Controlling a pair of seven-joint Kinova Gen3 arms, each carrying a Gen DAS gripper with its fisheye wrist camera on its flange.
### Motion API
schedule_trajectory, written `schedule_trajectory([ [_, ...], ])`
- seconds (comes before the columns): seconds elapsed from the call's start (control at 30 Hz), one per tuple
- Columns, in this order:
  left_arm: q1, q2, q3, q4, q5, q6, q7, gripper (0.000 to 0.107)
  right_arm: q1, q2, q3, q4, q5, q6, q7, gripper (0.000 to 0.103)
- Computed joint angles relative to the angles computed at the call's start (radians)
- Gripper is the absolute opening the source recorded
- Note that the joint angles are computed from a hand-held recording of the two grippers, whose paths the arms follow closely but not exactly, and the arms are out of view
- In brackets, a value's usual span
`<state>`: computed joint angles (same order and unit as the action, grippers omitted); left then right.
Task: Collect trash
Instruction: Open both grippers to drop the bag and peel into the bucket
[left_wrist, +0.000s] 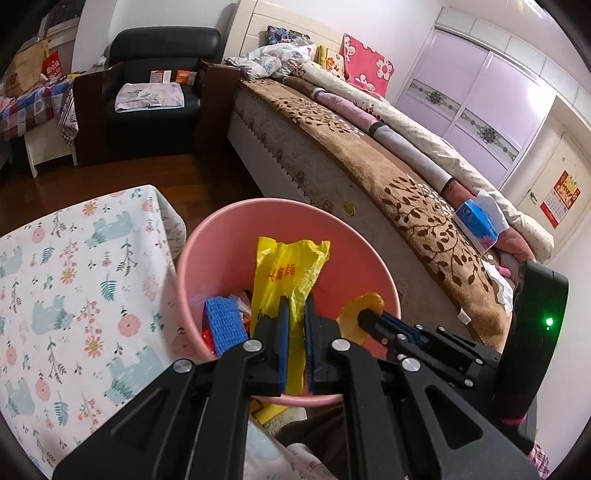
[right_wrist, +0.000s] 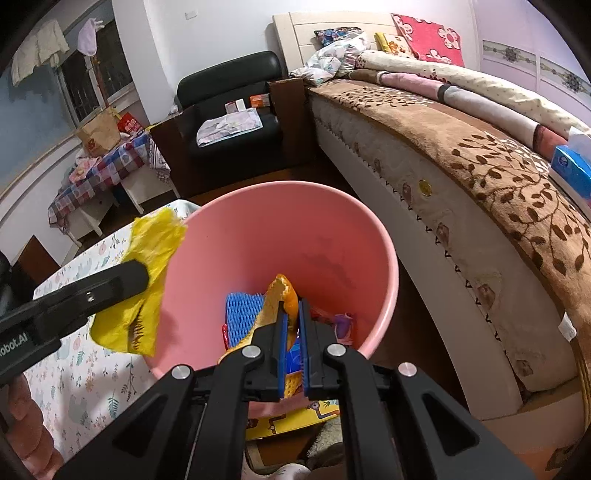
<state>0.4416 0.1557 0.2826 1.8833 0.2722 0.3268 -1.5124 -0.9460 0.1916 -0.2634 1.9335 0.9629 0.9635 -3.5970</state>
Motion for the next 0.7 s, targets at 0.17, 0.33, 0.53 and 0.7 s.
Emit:
schedule_trajectory([
  [0.17,0.049,0.015,-0.035,-0.012,-0.082,-0.009,0.077,0.006,0.010,0.004,0.006,-0.003,-0.001,-0.014,0.020,0.005],
  [0.33,0.087,0.035,-0.066,-0.034,-0.163,0.012,0.170,0.006,0.018,0.007,0.010,0.002,-0.006,-0.032,0.028,0.005],
  [0.53,0.080,0.048,-0.063,-0.056,-0.198,0.044,0.212,0.018,0.022,0.014,0.017,-0.006,-0.014,-0.035,0.052,0.005],
  [0.7,0.059,0.043,-0.051,-0.059,-0.187,0.050,0.198,0.036,0.020,0.018,0.022,-0.011,-0.013,-0.032,0.057,0.005],
])
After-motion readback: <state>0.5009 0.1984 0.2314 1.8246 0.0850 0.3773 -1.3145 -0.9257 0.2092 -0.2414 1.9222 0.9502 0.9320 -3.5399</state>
